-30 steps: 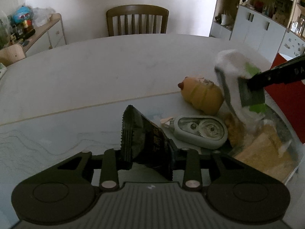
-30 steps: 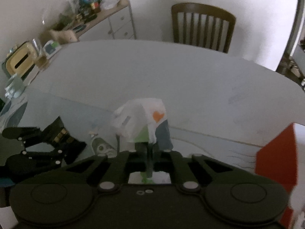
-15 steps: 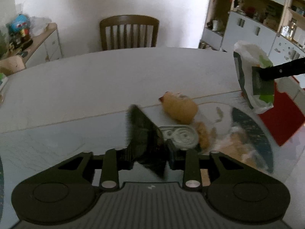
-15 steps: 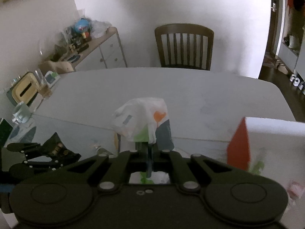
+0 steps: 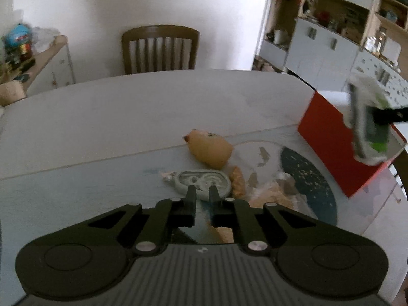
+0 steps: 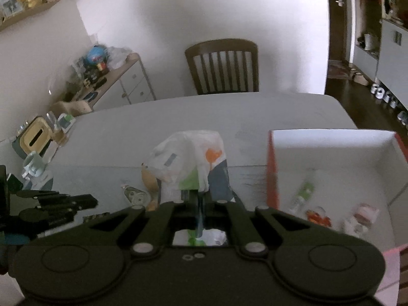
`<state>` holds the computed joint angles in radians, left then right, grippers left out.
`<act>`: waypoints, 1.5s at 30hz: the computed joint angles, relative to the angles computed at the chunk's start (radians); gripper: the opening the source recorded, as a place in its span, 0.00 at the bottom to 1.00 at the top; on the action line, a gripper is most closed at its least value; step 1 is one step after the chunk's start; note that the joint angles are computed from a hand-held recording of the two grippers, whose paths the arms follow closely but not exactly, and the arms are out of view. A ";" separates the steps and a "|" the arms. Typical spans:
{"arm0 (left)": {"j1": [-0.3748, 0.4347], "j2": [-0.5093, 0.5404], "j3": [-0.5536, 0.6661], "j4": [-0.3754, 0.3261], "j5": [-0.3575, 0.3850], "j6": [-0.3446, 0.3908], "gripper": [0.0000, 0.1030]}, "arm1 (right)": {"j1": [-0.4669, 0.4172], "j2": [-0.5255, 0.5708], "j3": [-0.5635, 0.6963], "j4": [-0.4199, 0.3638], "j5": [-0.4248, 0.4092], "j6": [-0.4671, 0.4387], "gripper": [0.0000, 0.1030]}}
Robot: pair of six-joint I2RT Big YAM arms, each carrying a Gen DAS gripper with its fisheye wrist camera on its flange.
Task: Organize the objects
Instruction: 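Carry the snack bag and wipe pack with both tools over the red box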
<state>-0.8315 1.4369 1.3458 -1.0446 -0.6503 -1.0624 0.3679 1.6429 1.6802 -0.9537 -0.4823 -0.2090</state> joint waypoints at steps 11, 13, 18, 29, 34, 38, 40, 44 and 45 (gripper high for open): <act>-0.006 -0.067 -0.075 -0.044 0.055 0.007 0.71 | -0.070 -0.064 -0.058 0.004 -0.019 -0.001 0.03; 0.000 -0.071 -0.104 -0.002 0.102 0.096 0.71 | -0.077 -0.073 -0.067 0.005 -0.017 -0.002 0.03; 0.025 -0.057 -0.143 0.020 0.160 0.183 0.71 | -0.084 -0.085 -0.076 0.001 -0.003 0.001 0.03; 0.055 -0.042 -0.191 0.040 0.200 0.196 0.62 | -0.104 -0.105 -0.098 0.002 0.028 0.021 0.03; 0.054 -0.033 -0.184 0.037 0.186 0.171 0.38 | -0.119 -0.103 -0.095 0.002 0.026 0.025 0.03; 0.047 -0.020 -0.166 0.004 0.165 0.132 0.33 | -0.129 -0.091 -0.080 -0.004 0.027 0.023 0.03; 0.043 -0.018 -0.157 -0.010 0.158 0.095 0.33 | -0.137 -0.082 -0.070 -0.009 0.026 0.021 0.03; 0.027 -0.019 -0.119 -0.042 0.133 0.035 0.33 | -0.155 -0.056 -0.042 -0.022 0.019 0.015 0.03; 0.022 -0.016 -0.103 -0.053 0.125 0.030 0.33 | -0.160 -0.050 -0.035 -0.025 0.014 0.012 0.03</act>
